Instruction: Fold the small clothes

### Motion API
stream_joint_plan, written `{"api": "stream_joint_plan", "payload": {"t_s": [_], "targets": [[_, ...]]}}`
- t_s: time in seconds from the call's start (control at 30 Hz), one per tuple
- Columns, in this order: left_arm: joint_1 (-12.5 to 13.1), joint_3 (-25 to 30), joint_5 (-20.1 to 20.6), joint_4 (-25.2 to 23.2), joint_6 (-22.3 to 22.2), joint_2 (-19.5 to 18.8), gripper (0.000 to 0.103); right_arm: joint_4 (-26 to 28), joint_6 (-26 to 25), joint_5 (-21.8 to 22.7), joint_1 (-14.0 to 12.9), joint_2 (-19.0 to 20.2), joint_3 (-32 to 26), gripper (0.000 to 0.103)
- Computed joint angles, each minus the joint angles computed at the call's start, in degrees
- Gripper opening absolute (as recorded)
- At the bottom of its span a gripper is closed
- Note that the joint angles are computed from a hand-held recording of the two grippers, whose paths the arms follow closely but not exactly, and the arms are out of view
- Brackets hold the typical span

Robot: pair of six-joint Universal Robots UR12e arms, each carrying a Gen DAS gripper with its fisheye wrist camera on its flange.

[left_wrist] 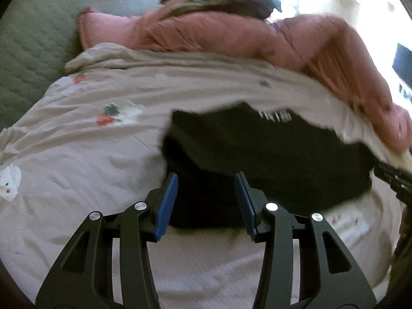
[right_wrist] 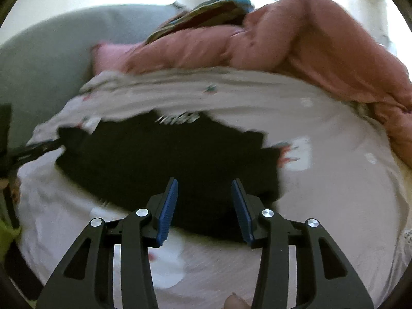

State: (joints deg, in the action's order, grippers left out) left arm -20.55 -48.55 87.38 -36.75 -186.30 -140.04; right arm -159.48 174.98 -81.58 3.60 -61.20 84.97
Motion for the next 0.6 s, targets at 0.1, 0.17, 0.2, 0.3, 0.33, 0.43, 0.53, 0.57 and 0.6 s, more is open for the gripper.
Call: {"api": "stream_joint_plan", "payload": {"t_s": [0.1, 0.17, 0.2, 0.3, 0.33, 0.43, 0.53, 0.57, 0.6], "targets": [[-0.8, 1.0, 1.8, -1.7, 2.8, -0.8, 0.037, 2.5, -2.5, 1.2, 0.8, 0.8, -0.8, 0.028], [-1.0, 1.5, 2.7, -2.6, 3.9, -1.2, 0.037, 3.6, -2.7, 1.4, 1.2, 1.3, -1.4, 0.026], [-1.1, 1.6, 3.0, -2.9, 4.1, -1.3, 0.037, 4.7, -2.5, 1.3, 1.3, 1.7, -1.9, 0.026], [-1.3, 2.8, 4.4, -4.7, 5.2, -2.1, 0.037, 7.2, -2.1, -0.1, 1.7, 2.9, -3.3, 0.025], [-1.4, 3.4, 4.9, -5.3, 5.4, -2.4, 0.037, 7.4, -2.0, -0.5, 1.7, 3.2, -3.7, 0.025], [-1.8, 4.9, 6.8, -6.3, 6.7, -3.4, 0.037, 7.6, -1.6, -1.3, 1.8, 4.0, -4.6, 0.024], [-2.0, 6.6, 7.4, -6.2, 7.7, -4.3, 0.037, 7.3, -1.7, -1.1, 1.8, 4.6, -5.5, 0.024], [-2.0, 7.3, 7.4, -6.2, 7.7, -4.7, 0.037, 7.1, -1.7, -1.0, 1.8, 4.8, -5.9, 0.024], [-2.0, 8.0, 7.3, -6.2, 7.5, -5.0, 0.037, 7.0, -1.7, -1.1, 1.8, 4.9, -6.0, 0.024]]}}
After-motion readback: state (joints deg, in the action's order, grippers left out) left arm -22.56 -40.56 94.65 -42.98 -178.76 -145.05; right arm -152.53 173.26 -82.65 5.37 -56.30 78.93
